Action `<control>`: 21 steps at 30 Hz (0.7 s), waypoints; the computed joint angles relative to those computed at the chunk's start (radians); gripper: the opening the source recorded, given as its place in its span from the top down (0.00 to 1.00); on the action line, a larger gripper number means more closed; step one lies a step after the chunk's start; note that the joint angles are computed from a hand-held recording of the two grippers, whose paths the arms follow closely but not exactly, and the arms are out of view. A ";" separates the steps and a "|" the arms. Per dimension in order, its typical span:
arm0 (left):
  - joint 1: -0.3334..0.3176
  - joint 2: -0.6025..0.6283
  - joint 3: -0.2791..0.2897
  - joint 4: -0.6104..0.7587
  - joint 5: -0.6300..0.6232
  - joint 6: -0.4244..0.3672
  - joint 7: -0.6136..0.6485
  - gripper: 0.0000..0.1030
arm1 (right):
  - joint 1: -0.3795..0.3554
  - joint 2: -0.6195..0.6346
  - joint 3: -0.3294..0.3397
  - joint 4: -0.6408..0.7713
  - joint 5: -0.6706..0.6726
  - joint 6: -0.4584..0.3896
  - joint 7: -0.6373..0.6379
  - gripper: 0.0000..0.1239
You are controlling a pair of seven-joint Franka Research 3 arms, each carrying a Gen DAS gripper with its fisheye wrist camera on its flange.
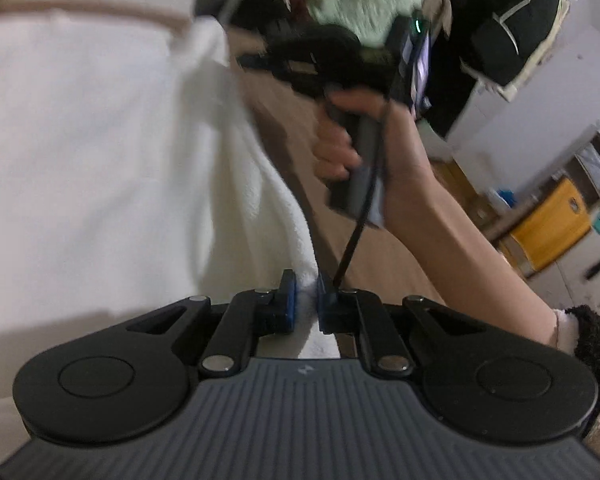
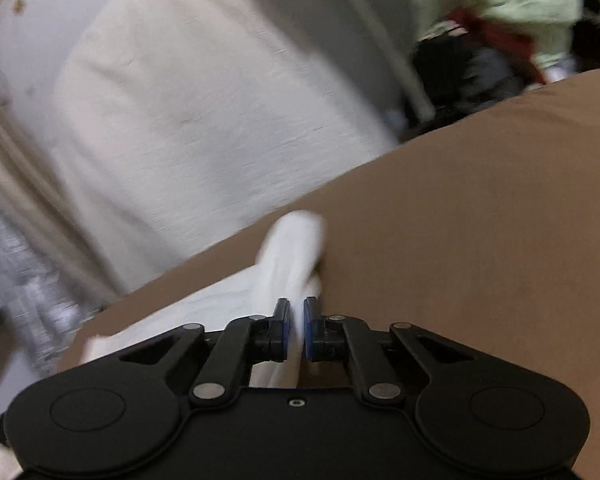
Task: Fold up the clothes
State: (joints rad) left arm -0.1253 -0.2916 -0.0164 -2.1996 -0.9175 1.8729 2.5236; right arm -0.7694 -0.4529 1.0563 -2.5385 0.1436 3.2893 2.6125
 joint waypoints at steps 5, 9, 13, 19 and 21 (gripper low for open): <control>-0.017 0.038 -0.033 -0.034 0.036 0.065 -0.073 0.88 | 0.209 -0.013 -0.245 -0.108 -0.161 -0.010 0.169 0.91; 0.005 -0.009 -0.002 -0.044 0.016 0.032 -0.074 0.75 | 0.558 0.056 -0.594 -0.201 -0.230 0.127 0.205 0.69; 0.025 -0.165 0.040 -0.124 0.032 0.094 -0.030 0.43 | 0.874 0.174 -0.930 -0.208 -0.431 0.282 0.277 0.56; 0.099 -0.386 0.125 -0.241 0.203 0.160 -0.084 0.37 | 0.751 0.114 -0.701 -0.032 -0.676 -0.226 0.284 0.91; 0.138 -0.460 0.173 -0.282 0.248 0.149 -0.147 0.37 | 0.637 0.069 -0.527 0.032 -0.618 -0.415 0.284 0.90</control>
